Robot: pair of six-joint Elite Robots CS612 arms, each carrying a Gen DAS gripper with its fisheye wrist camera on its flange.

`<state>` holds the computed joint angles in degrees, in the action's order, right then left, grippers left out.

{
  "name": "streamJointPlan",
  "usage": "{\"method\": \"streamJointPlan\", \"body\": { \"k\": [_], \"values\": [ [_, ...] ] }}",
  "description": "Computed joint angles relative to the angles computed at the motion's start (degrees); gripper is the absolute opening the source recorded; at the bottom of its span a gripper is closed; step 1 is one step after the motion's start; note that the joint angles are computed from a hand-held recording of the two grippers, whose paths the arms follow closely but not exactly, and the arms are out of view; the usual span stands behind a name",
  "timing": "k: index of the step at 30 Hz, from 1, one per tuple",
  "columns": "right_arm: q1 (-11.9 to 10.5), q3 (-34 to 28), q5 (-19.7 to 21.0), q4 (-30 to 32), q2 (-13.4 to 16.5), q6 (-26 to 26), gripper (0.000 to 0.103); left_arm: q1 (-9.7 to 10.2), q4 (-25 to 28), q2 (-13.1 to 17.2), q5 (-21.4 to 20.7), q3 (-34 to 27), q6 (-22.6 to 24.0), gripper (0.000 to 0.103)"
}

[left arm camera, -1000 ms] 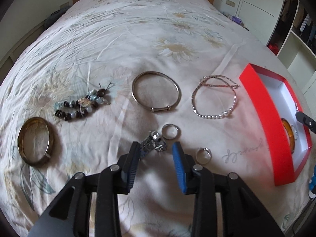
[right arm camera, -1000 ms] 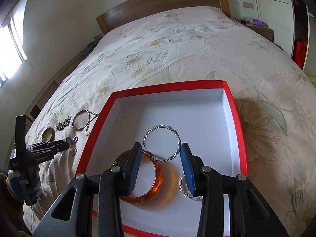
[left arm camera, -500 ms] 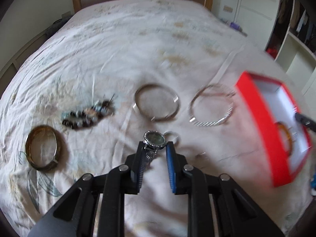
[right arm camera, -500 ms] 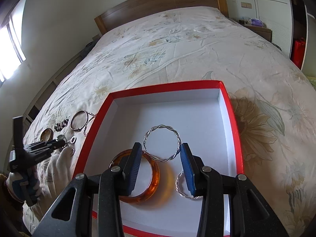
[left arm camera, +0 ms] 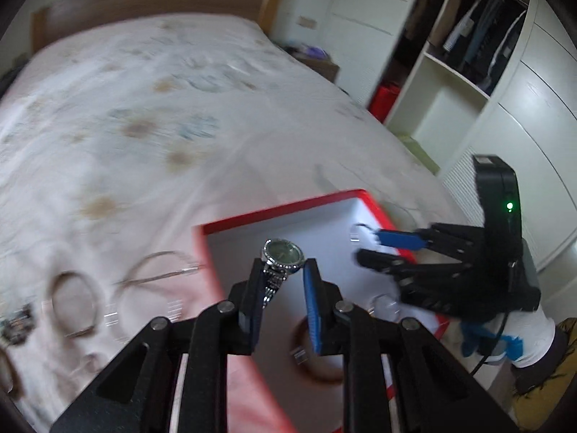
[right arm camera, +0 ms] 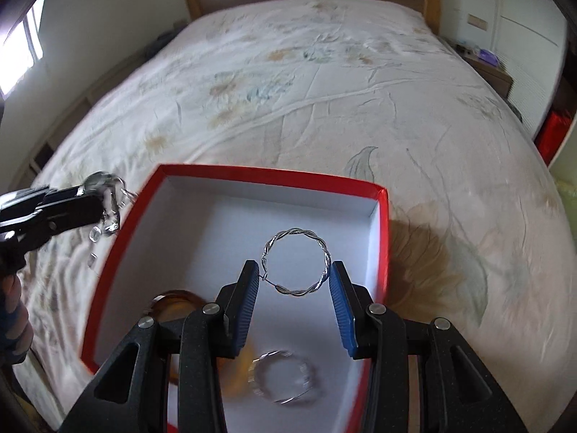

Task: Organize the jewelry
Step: 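Carry the watch into the red box and open the left tool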

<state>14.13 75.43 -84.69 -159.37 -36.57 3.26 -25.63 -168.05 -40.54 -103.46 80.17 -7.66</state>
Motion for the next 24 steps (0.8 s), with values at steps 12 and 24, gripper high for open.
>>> {"method": "streamJointPlan", "body": {
  "k": [12,24],
  "values": [
    [1.2,-2.82,-5.64,6.94,1.47,-10.36,0.041,-1.7,14.31,5.43,0.85,-8.39,3.3,0.021],
    [1.87,2.74,-8.87,3.6,-2.77,-8.9,0.049,-1.05,8.77,0.7,-1.51,-1.56,4.62,0.027]
  ]
}}
